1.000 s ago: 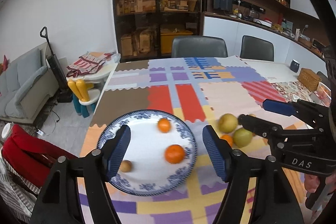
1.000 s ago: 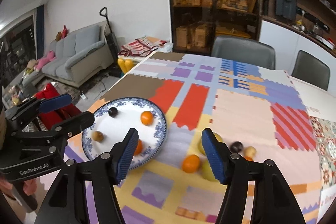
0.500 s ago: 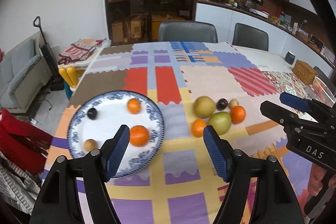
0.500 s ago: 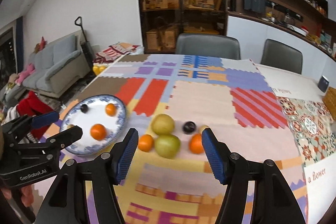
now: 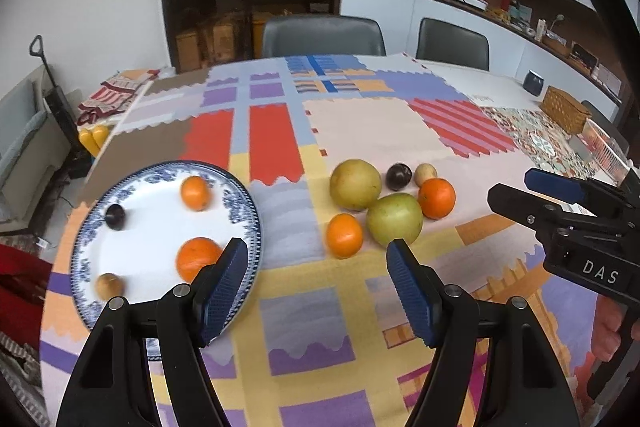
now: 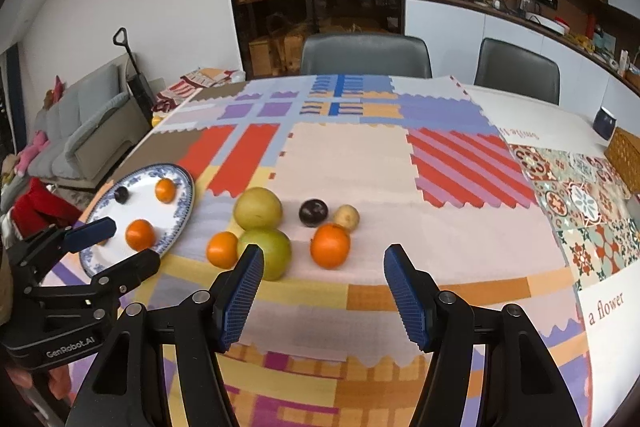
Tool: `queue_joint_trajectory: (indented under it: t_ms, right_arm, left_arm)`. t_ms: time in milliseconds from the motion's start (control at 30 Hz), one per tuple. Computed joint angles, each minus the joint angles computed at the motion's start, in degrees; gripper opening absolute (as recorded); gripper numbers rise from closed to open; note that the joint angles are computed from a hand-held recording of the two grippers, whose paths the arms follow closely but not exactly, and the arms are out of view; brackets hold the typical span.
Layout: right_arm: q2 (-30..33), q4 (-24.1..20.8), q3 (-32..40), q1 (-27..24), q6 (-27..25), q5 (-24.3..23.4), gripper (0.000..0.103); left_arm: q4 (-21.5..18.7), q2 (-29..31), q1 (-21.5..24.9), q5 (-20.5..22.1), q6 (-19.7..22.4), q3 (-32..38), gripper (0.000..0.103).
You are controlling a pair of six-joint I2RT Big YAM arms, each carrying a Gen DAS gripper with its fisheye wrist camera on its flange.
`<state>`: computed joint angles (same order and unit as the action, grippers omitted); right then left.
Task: Organize fruits
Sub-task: 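Move both open tools back toward the remaining fruits, then grasp a mandarin with the left tool while the right tool grasps an orange, then carry the mandarin and the orange over the plate with both tools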
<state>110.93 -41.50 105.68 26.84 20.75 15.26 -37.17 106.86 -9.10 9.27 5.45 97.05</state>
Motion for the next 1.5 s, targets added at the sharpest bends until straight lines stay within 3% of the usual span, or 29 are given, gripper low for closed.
queue_joint_trajectory:
  t_ms: [133,300,633,767,1167,1333,1500]
  right_arm:
    - [1.2,-0.8,0.5,-0.7,0.2,-1.0,0.063]
    - [2.5,-1.1,0.9,-1.3,0.4,-2.7,0.063]
    - [5.8,-2.2,3.3,-2.4,0.9,-6.3,0.059]
    - [7.4,-2.7,5.0,-3.1,1.5,-8.2,0.056]
    - [11.8,-4.3,10.7,-4.6,3.3,-12.8,0.047]
    - [13.4,-5.3,12.3,-5.0,4.0,-15.4,0.036]
    - [12.4,-4.0,10.8,-4.7,3.9,-14.6,0.036]
  left_arm:
    - [-1.1,2.2,-0.4,0.5,1.2,1.7,0.068]
    - [-2.5,4.9,-0.6,2.0,2.5,3.9,0.058]
    - [-5.4,9.6,-0.9,3.3,4.3,8.9,0.051]
    - [-6.5,11.0,-0.9,3.6,3.8,10.7,0.050]
    - [-9.1,13.6,-1.0,4.8,2.9,14.4,0.031]
    - [-9.2,13.6,-0.8,5.6,1.4,14.6,0.031]
    - [-7.7,12.2,-0.7,5.2,0.3,13.0,0.031]
